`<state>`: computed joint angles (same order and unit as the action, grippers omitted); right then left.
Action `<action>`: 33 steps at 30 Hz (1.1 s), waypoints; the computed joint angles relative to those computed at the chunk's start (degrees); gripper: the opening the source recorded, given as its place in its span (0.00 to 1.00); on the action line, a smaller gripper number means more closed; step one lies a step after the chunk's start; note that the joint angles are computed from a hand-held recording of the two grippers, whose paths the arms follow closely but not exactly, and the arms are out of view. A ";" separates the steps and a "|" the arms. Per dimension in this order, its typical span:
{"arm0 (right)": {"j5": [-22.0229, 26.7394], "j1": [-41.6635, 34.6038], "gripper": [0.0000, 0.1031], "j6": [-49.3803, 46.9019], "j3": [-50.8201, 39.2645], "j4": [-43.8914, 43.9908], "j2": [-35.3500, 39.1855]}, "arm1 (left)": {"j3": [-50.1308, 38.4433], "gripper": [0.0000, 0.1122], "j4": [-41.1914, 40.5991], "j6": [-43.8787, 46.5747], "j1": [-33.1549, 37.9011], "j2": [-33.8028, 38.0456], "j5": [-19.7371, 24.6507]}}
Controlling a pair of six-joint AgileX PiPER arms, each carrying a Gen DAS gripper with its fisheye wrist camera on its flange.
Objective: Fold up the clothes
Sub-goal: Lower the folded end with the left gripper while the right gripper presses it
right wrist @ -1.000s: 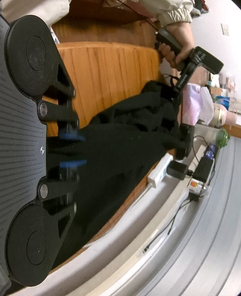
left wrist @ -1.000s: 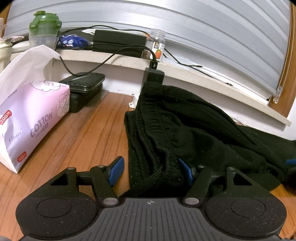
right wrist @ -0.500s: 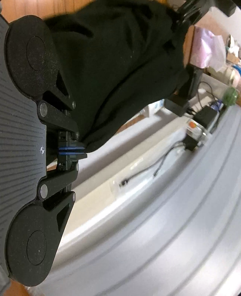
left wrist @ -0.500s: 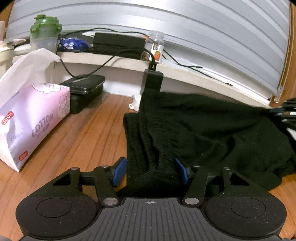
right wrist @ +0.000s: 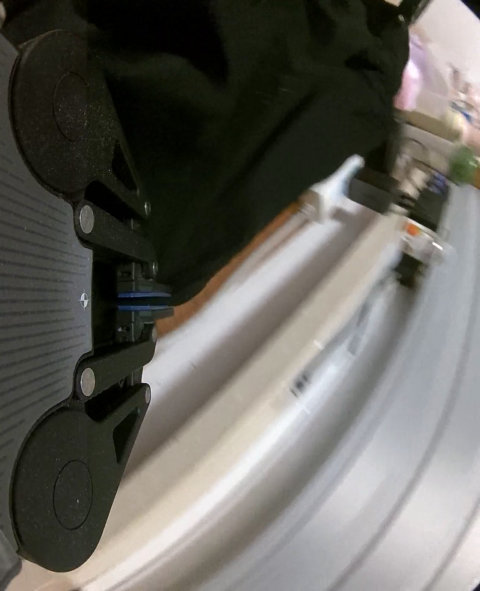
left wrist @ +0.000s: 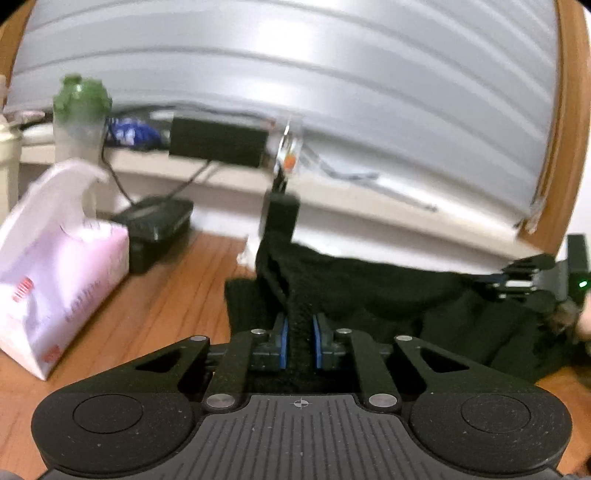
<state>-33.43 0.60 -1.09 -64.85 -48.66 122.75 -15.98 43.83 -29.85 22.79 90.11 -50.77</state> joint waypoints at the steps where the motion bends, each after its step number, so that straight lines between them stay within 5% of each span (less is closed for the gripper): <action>1: -3.56 -0.80 0.04 -1.20 1.50 1.53 -0.88 | 0.96 0.12 3.82 -3.16 1.84 -3.06 0.75; 5: -5.83 -2.51 0.04 8.69 1.49 -6.02 -4.18 | 3.72 0.13 12.38 -9.91 6.38 -9.93 5.43; 8: 2.76 0.27 0.05 20.36 -4.16 -17.79 -2.21 | 4.18 0.16 10.34 -7.23 5.24 -8.23 9.15; 11: 7.35 1.98 0.09 24.33 -6.87 -23.23 0.78 | 4.67 0.34 8.54 -5.56 5.06 -8.96 9.96; 17: 2.89 -0.67 0.14 30.81 -8.05 -28.05 3.37 | -0.30 0.57 9.71 -10.30 0.67 -12.08 13.79; 21: 2.36 -0.98 0.15 27.90 -6.37 -25.42 2.64 | -12.35 0.61 7.69 -10.52 -7.66 -2.46 21.36; 25: 2.85 0.41 0.16 19.22 -4.86 -17.69 3.02 | -23.99 0.59 6.24 -10.97 -13.08 6.87 30.85; 27: 2.71 0.43 0.17 17.47 -4.38 -15.86 2.94 | -27.27 0.48 6.89 -12.28 -14.19 9.56 33.15; 28: 2.64 0.43 0.20 16.61 -4.15 -14.95 2.90 | -26.84 0.34 5.94 -10.98 -14.29 9.23 32.84; 30: 2.32 0.25 0.23 16.27 -4.00 -14.08 2.93 | -25.51 0.26 4.16 -8.35 -14.34 8.13 31.90; 33: 0.98 -0.82 0.24 20.24 -4.84 -16.60 3.17 | -19.28 0.24 -0.58 -2.27 -14.57 1.93 28.48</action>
